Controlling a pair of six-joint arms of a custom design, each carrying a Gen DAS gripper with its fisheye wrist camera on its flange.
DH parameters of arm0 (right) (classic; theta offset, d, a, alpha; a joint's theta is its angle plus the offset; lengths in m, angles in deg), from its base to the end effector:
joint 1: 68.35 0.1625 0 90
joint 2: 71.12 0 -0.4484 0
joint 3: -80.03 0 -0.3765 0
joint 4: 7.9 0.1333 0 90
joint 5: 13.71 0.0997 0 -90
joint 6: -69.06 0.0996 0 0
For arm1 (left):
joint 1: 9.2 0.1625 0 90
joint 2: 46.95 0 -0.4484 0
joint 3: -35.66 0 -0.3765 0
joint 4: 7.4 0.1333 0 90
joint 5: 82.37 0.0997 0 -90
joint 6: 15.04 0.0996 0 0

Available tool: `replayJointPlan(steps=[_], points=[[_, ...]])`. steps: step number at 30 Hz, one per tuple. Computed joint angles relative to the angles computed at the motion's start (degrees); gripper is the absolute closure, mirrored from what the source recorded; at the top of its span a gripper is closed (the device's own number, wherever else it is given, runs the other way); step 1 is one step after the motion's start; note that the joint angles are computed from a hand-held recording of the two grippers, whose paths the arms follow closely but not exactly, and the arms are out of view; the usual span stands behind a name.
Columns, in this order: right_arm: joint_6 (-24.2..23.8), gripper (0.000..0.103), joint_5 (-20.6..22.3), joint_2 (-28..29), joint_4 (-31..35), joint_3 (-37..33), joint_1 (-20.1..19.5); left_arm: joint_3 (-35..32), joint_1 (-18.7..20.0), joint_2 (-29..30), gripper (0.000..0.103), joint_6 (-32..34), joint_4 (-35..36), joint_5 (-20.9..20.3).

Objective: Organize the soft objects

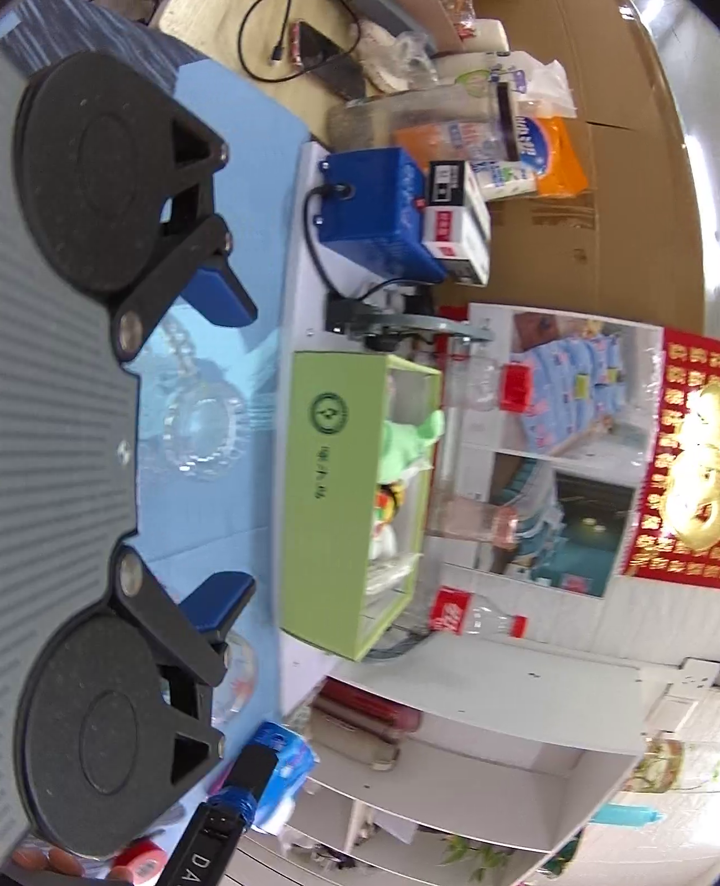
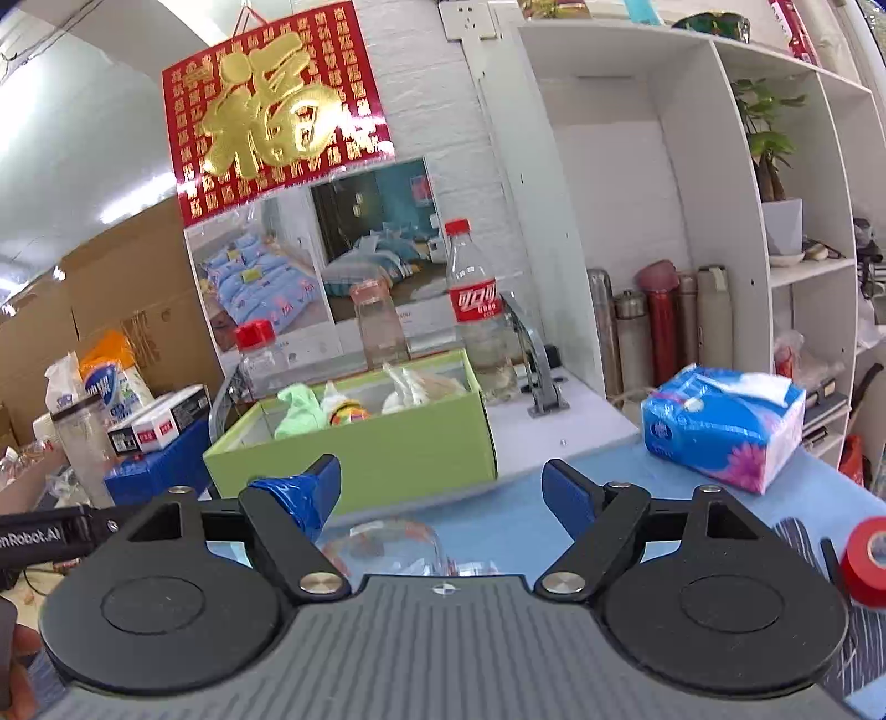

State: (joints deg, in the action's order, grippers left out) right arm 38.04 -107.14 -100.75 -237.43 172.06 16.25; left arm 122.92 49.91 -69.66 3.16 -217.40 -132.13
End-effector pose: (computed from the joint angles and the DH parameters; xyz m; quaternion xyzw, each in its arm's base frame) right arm 0.0625 -0.6923 0.1256 0.1551 -0.7662 0.5846 0.2170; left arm -0.1870 -0.6975 0.0346 0.1997 0.8225 -0.4678 0.2544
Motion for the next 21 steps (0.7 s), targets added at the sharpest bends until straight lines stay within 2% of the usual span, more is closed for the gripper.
replayJointPlan(steps=[4, 8, 16, 21], points=[[-1.96, 0.036, -1.29, 0.59, -0.86, 1.02, -0.26, 1.43, 0.33, -0.04, 0.009, -2.07, 2.05, -0.24], [-3.29, 0.036, -0.25, 0.48, -1.96, 2.95, -0.67, 2.47, 0.48, -0.03, 0.009, -2.97, 3.00, 0.34], [-4.59, 0.036, -0.38, 1.19, -3.02, 4.19, -0.82, 4.27, -0.08, 0.35, 0.009, 0.73, -0.74, 2.48], [-4.51, 0.036, -1.24, 1.49, -3.47, 4.57, -0.83, 6.11, 0.15, -0.40, 0.009, 0.63, -1.99, 1.29]])
